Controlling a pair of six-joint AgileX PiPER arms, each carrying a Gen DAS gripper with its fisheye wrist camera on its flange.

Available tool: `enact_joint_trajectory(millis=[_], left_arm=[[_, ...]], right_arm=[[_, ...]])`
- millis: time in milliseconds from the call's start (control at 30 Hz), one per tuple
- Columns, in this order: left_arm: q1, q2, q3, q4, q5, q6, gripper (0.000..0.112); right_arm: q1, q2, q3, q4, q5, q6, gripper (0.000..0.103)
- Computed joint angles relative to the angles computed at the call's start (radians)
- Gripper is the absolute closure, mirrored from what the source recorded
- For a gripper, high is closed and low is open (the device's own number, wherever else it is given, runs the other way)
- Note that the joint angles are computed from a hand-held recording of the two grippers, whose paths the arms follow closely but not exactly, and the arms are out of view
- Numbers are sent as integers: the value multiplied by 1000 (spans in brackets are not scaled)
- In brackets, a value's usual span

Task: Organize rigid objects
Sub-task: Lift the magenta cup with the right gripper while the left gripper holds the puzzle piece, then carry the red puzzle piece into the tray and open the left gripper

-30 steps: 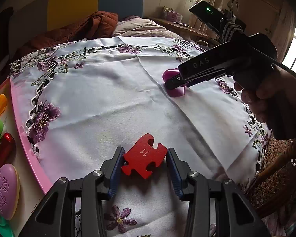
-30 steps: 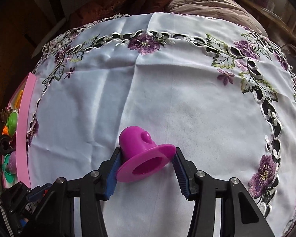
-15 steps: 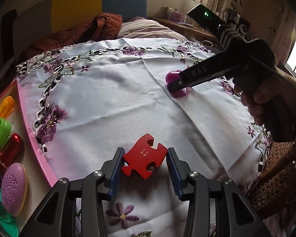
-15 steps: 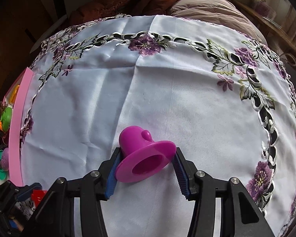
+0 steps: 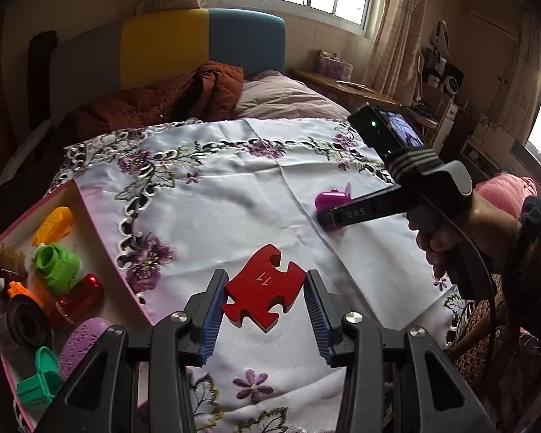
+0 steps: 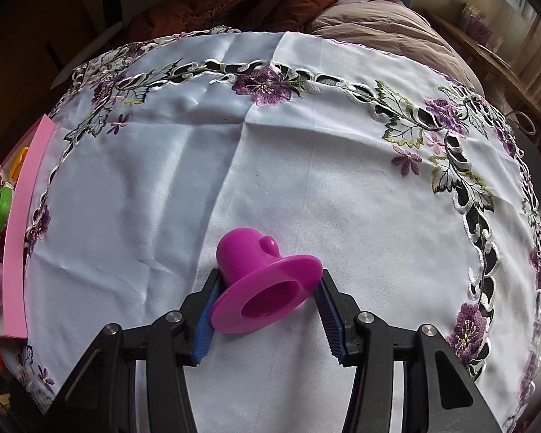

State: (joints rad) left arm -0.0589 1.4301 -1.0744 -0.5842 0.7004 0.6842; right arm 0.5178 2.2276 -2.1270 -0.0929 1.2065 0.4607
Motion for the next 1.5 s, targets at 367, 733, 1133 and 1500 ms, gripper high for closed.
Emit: enact_joint_trajectory(millis=[367, 733, 1133, 1500], left_arm=[[148, -36, 5, -60, 78, 52, 69], [569, 43, -71, -183, 265, 148, 69], [619, 119, -98, -174, 302, 114, 69], [484, 233, -159, -36, 203, -41, 69]], right_arm=[[-1, -12, 20, 3, -9, 2, 52], [6, -2, 6, -8, -1, 0, 52], [7, 2, 0, -9, 2, -5, 52], [12, 7, -10, -23, 10, -3, 52]])
